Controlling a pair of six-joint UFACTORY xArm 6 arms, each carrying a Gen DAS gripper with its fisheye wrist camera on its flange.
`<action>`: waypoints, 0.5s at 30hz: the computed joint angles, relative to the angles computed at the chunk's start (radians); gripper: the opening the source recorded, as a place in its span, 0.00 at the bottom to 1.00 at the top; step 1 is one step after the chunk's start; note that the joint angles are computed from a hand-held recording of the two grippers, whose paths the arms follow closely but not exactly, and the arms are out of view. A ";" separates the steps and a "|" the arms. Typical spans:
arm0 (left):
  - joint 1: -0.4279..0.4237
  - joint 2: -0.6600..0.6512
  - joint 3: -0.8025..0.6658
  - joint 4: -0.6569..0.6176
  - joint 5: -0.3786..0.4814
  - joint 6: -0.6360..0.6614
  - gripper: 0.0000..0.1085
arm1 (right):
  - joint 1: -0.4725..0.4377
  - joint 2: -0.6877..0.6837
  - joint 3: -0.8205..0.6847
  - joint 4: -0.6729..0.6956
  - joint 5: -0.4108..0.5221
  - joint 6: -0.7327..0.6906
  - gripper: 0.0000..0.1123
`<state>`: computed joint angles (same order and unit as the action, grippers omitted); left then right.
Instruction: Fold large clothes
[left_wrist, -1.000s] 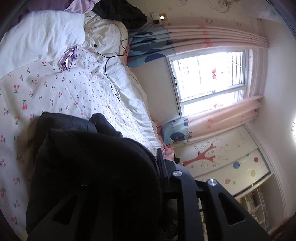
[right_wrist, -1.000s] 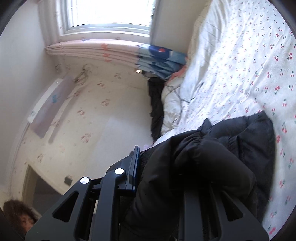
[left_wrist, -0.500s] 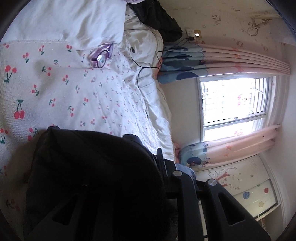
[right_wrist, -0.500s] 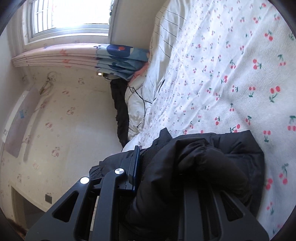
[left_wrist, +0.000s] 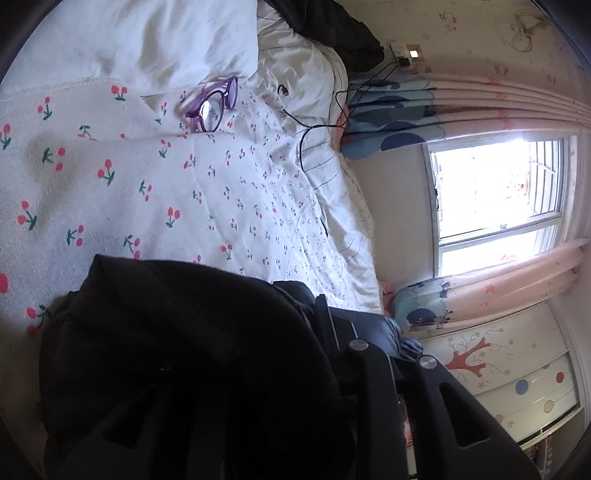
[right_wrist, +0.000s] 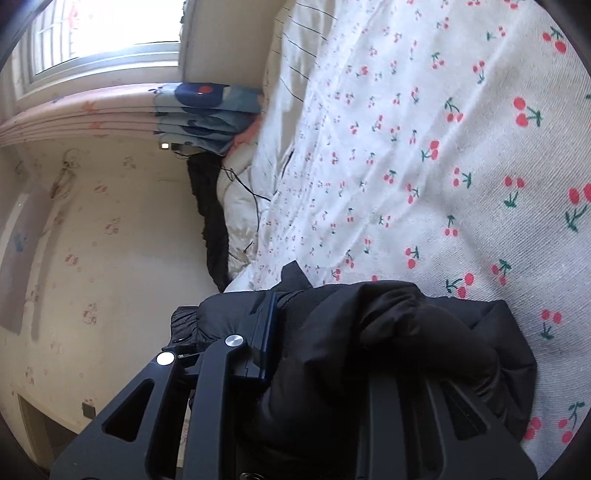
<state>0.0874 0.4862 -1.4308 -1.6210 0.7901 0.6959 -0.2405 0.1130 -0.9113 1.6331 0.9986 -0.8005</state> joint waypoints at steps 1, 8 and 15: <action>0.002 -0.004 0.001 -0.001 0.010 0.007 0.29 | 0.004 0.007 -0.012 -0.013 -0.005 0.025 0.24; 0.066 -0.089 0.104 -0.334 0.206 0.244 0.59 | -0.009 -0.050 -0.012 -0.010 0.030 0.045 0.66; 0.035 -0.127 0.107 -0.278 0.089 0.203 0.82 | 0.107 -0.246 0.034 -0.183 -0.161 0.016 0.76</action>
<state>0.1223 0.3594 -1.3242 -1.8987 0.8792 0.8992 -0.1331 -0.1331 -0.8774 1.4498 0.8379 -0.7850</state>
